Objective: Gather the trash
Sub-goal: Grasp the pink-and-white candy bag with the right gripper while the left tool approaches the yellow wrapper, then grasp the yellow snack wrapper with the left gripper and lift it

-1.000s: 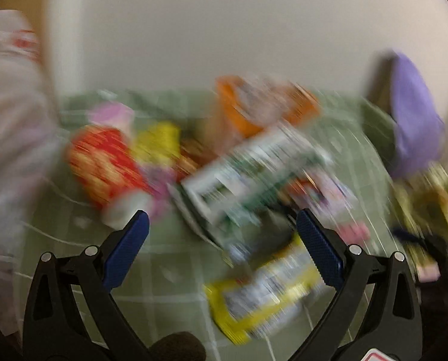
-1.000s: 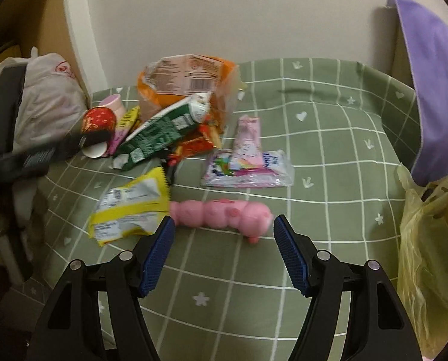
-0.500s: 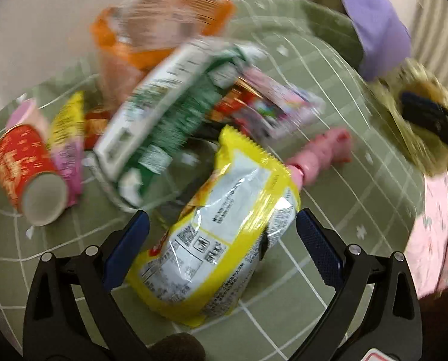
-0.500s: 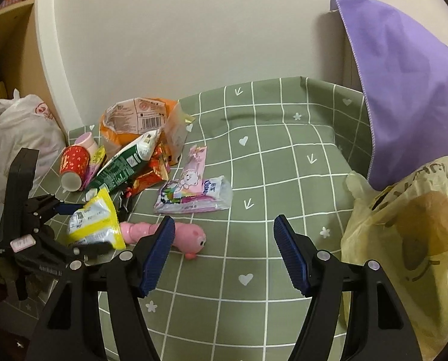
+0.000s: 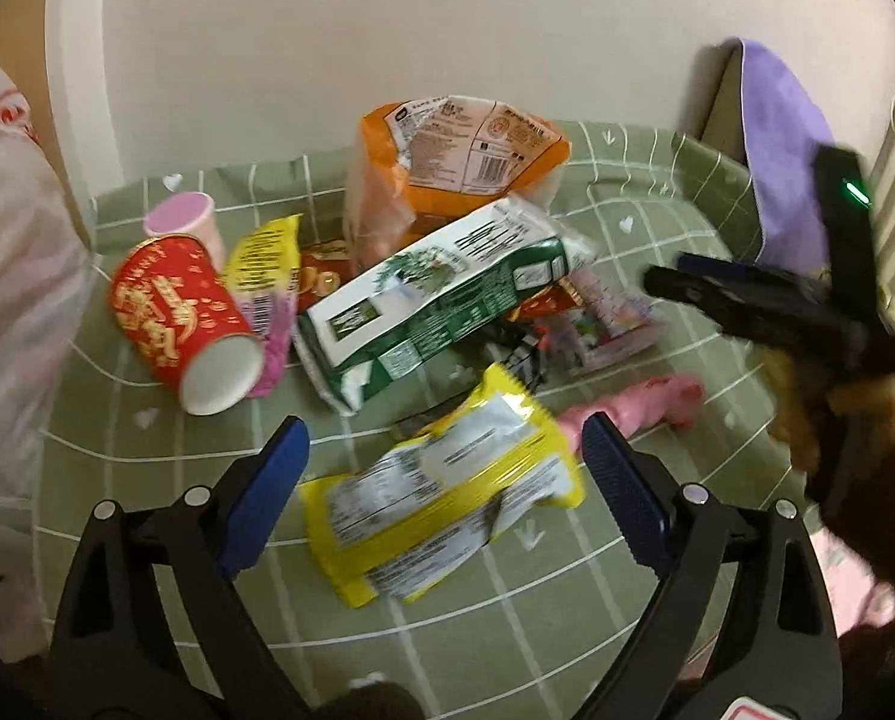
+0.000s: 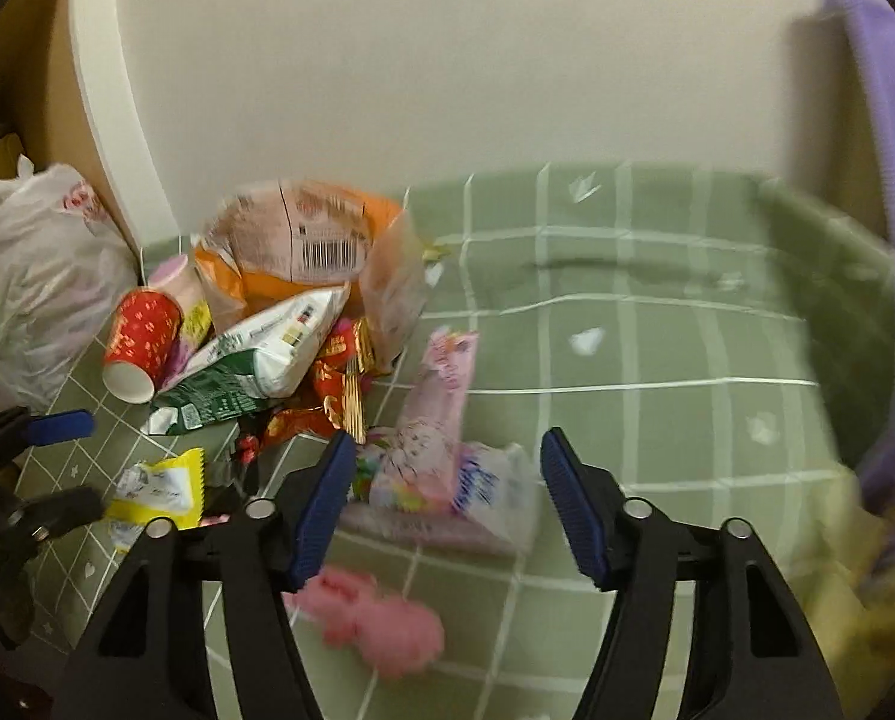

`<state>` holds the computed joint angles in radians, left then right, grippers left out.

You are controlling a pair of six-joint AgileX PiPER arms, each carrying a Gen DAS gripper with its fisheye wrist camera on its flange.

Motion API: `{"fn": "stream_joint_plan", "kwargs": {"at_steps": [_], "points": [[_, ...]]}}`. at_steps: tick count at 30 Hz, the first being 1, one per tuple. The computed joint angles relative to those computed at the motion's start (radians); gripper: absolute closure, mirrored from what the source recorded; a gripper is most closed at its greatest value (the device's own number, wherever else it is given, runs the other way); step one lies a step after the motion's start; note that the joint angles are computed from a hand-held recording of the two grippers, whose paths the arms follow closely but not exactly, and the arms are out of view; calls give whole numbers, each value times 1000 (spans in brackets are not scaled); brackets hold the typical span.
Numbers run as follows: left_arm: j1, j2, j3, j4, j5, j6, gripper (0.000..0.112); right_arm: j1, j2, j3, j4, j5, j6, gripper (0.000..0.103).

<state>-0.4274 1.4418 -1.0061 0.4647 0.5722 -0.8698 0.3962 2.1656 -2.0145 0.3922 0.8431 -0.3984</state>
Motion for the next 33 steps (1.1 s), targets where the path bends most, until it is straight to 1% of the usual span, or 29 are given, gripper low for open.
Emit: {"fn": "stream_joint_plan", "kwargs": {"at_steps": [1, 4, 5, 6, 7, 8, 9, 11, 13, 16, 20, 22, 23, 24, 25, 26, 28, 29, 31, 33], "points": [[0, 0, 4, 1, 11, 9, 26, 2, 61, -91, -1, 59, 12, 48], [13, -14, 37, -17, 21, 35, 28, 12, 221, -348, -25, 220, 53, 59], [17, -18, 48, -16, 17, 29, 28, 15, 258, -411, -28, 261, 52, 73], [22, -23, 58, -20, 9, 30, 28, 20, 277, -441, -35, 280, 39, 76], [22, -24, 67, -16, 0, 24, 28, 25, 271, -432, -50, 272, 28, 79], [25, -29, 75, -22, -13, 34, 28, 27, 244, -382, -55, 238, 14, 83], [14, -31, 83, -12, -19, 20, 28, 25, 204, -318, -51, 196, 2, 84], [13, -26, 86, -27, -34, 45, 28, 7, 141, -226, -20, 142, -10, 84], [7, -12, 78, -38, -29, 68, 28, -9, 54, -116, -3, 91, 1, 84], [2, 2, 60, -30, 0, 60, 29, -33, -58, 3, -8, 65, 15, 84], [37, 21, 35, -85, 19, 81, 29, -83, -179, 135, 34, 77, 4, 84], [76, 34, 24, -194, 5, 162, 36, -104, -240, 218, 36, 63, -13, 84], [93, 30, 19, -283, -6, 247, 36, -116, -272, 262, 38, 50, -24, 84], [96, 23, 14, -332, -13, 310, 36, -128, -292, 296, 51, 39, -40, 84], [87, 21, 4, -341, -9, 341, 36, -146, -314, 331, 80, 33, -59, 84], [70, 23, -11, -310, 5, 350, 36, -165, -332, 363, 116, 33, -80, 84], [52, 48, -43, -252, 41, 363, 36, -190, -354, 403, 148, 31, -106, 84], [61, 81, -71, -245, 69, 380, 36, -191, -365, 425, 152, 20, -111, 84], [107, 110, -82, -335, 55, 444, 36, -203, -387, 463, 177, 11, -127, 84], [163, 124, -72, -502, 52, 533, 36, -212, -396, 486, 210, 6, -151, 84]]}}
